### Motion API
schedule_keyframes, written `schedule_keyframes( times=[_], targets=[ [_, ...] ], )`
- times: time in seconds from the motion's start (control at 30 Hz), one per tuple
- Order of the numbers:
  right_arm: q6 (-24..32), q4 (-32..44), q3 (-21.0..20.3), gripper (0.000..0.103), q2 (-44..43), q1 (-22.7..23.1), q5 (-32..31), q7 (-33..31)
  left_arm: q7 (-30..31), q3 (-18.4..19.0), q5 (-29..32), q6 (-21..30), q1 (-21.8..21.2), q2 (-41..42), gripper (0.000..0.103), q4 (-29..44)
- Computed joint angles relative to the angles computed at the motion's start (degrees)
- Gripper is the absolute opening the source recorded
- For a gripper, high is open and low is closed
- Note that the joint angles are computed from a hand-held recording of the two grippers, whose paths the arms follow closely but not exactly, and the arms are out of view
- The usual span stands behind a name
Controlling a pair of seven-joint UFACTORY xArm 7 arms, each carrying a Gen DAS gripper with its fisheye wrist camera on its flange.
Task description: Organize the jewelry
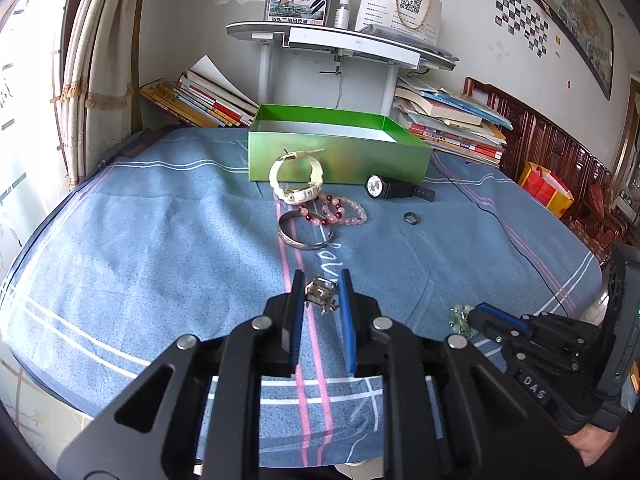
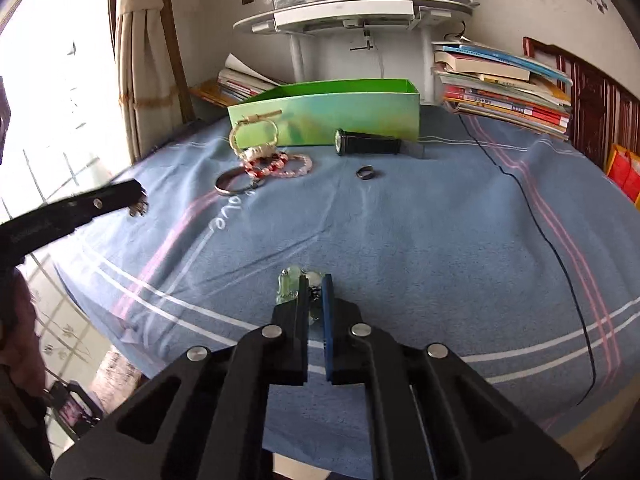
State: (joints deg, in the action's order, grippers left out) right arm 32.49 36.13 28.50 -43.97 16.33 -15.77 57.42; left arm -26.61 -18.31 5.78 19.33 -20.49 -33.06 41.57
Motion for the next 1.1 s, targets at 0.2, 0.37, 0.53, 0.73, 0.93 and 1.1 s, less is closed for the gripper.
schedule_keyframes(
  times=[0.2,0.37,0.53,0.73,0.93,1.1],
  targets=[
    [0.2,1.0,1.0,0.006,-3.8,-1.9,-1.5,1.1,0.1,0.2,-0.1,0.1,-0.2,-0.6,0.017,-0.1],
    [0.4,1.7,1.8,0.006,-7.2,-3.7,-2.0,1.5,0.4,0.3,-0.2,0.2,-0.5,-1.3,0.017,-0.2],
    [0.5,1.9,2.0,0.006,-8.3,-4.5,-1.5,0.8,0.7,0.2,-0.6,0.4,-0.8,-1.7,0.017,-0.3],
    [0.4,1.6,2.2,0.006,-8.4,-4.9,-0.6,0.4,0.8,0.2,-0.6,0.5,-0.7,-1.3,0.017,0.0],
    [0.5,1.4,2.4,0.006,-8.5,-4.8,-0.1,0.3,0.9,0.1,-0.6,0.4,-0.7,-0.9,0.017,-0.1],
    [0.3,1.4,2.4,0.006,-7.9,-4.7,0.0,0.2,0.8,0.1,-0.5,0.3,-0.7,-0.5,0.017,0.0]
  ],
)
